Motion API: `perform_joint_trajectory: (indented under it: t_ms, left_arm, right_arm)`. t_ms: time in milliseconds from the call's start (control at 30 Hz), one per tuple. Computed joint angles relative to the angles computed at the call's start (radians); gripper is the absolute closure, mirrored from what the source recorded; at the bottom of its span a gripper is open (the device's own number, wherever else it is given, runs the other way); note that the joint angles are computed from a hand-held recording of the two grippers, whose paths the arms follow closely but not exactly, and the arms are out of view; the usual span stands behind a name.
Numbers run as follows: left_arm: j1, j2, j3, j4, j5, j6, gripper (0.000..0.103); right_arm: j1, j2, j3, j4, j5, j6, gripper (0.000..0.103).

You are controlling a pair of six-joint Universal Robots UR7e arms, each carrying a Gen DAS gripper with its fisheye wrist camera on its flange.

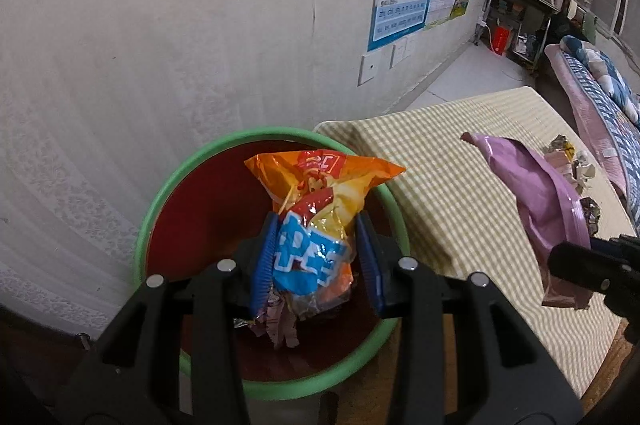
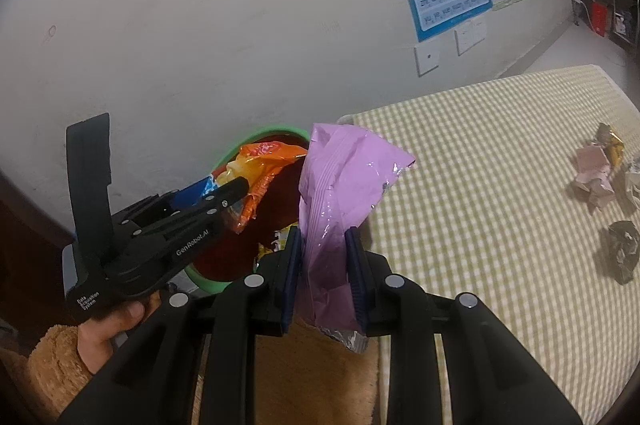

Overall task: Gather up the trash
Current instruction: 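Carry the orange chip bag and pink wrapper over the bin with both tools, then open the left tool to drop the chip bag while the right tool drops the pink wrapper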

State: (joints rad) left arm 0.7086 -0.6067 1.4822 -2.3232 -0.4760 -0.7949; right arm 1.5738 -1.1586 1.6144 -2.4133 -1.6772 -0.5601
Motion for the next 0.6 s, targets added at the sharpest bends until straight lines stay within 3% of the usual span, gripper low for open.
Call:
perform_joint_trajectory:
  t_ms: [200,600]
  left_arm:
    - [0.001,-0.027,0.032,-0.016,0.021,-0.025,0.066]
    - [0.023,-0.081,0.080,0.108,0.004,-0.156,0.066]
  right_arm:
    - [0.011,0.021,-0.013,0.013,-0.002,0.000,0.079]
    - [0.026,0.076,-0.061,0.077,0.006,0.036,0.079]
